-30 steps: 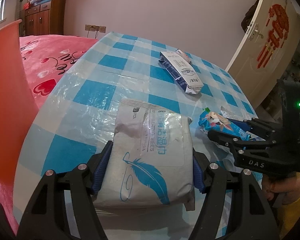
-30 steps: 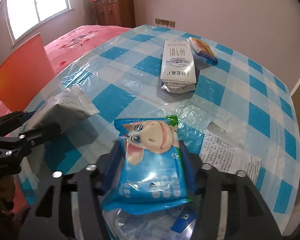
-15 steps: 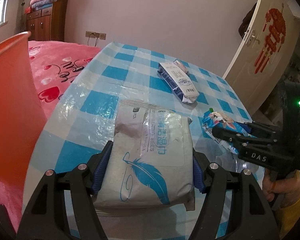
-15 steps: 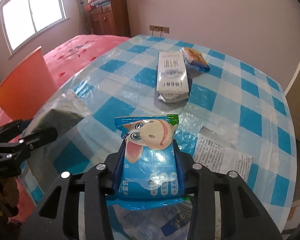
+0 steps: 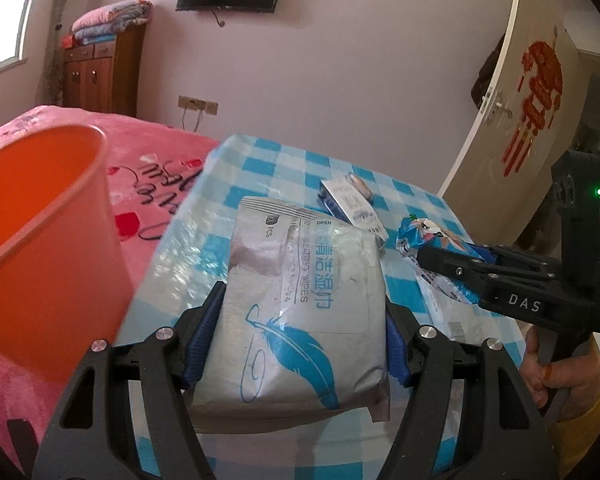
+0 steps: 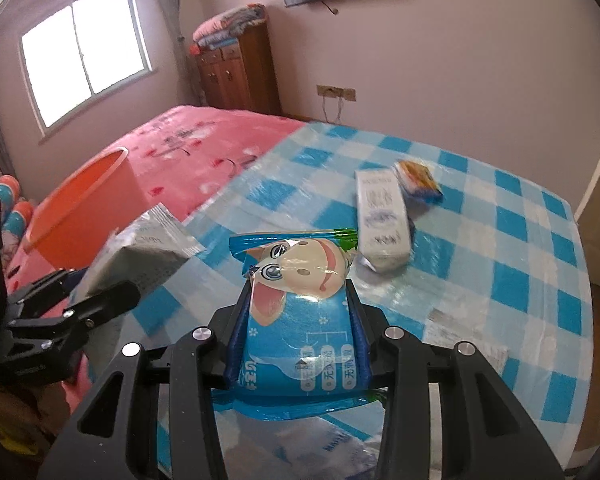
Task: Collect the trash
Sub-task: 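Carry both items over the orange bucket and open both grippers to drop them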
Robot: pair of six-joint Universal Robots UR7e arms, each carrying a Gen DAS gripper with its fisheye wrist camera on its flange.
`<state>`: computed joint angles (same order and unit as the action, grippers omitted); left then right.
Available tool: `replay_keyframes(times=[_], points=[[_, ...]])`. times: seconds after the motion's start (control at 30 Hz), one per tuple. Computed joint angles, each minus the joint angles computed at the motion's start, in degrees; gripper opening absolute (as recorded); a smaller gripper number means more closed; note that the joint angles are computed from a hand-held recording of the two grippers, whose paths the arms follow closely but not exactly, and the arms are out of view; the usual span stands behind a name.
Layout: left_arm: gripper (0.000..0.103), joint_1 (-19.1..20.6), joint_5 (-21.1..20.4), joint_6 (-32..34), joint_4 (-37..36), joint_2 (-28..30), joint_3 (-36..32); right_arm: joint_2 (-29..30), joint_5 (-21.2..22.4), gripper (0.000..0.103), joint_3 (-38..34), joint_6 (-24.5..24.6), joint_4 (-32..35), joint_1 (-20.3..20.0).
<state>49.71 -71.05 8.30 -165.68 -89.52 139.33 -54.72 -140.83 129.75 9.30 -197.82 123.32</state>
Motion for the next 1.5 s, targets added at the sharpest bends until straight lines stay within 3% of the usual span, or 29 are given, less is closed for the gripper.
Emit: replay_keyframes(times=[0.23, 0.53, 0.7, 0.93, 0.97, 1.03, 1.07, 1.2, 1.5], points=[[0.069, -0.79, 2.62, 0.21, 0.14, -4.74, -0.6, 1.8, 4.92, 0.043, -5.76, -3.3, 0.37, 1.34], [0.069, -0.01, 10.15, 1.69, -2.42, -9.08, -3.51, 7.06, 13.77, 0.043, -17.54, -7.98, 4.04, 2.5], [0.069, 2.59, 15.63, 3.27, -6.65, -7.14, -6.03, 11.52, 17.59, 0.043, -25.37, -10.35, 7.77, 2.79], [0.07, 7.48, 18.11, 2.54, -8.66, -2.5, -10.01, 17.92, 21.93, 0.045, -35.4, -12.79, 11.71, 2.07], [0.072, 7.9, 18.69, 2.06, -8.49, -1.97, -10.4, 18.5, 22.95, 0.049, -36.26, -12.76, 11.92, 1.7], [0.083, 8.6, 19.79, 1.2, -8.41, -1.17, -10.9, 18.4, 24.87, 0.075, -36.15, -12.05, 11.35, 0.99], [0.085, 8.77, 20.32, 1.07, -8.58, -1.34, -10.7, 18.32, 25.37, 0.079, -35.64, -11.64, 10.09, 0.83], [0.091, 8.76, 22.62, 1.29, -9.0, -1.29, -10.42, 17.43, 22.57, 0.09, -32.92, -11.48, 5.96, 1.15], [0.095, 6.88, 21.49, 2.32, -10.42, -2.94, -8.01, 14.52, 13.66, 0.093, -23.54, -9.91, -2.94, 1.59]])
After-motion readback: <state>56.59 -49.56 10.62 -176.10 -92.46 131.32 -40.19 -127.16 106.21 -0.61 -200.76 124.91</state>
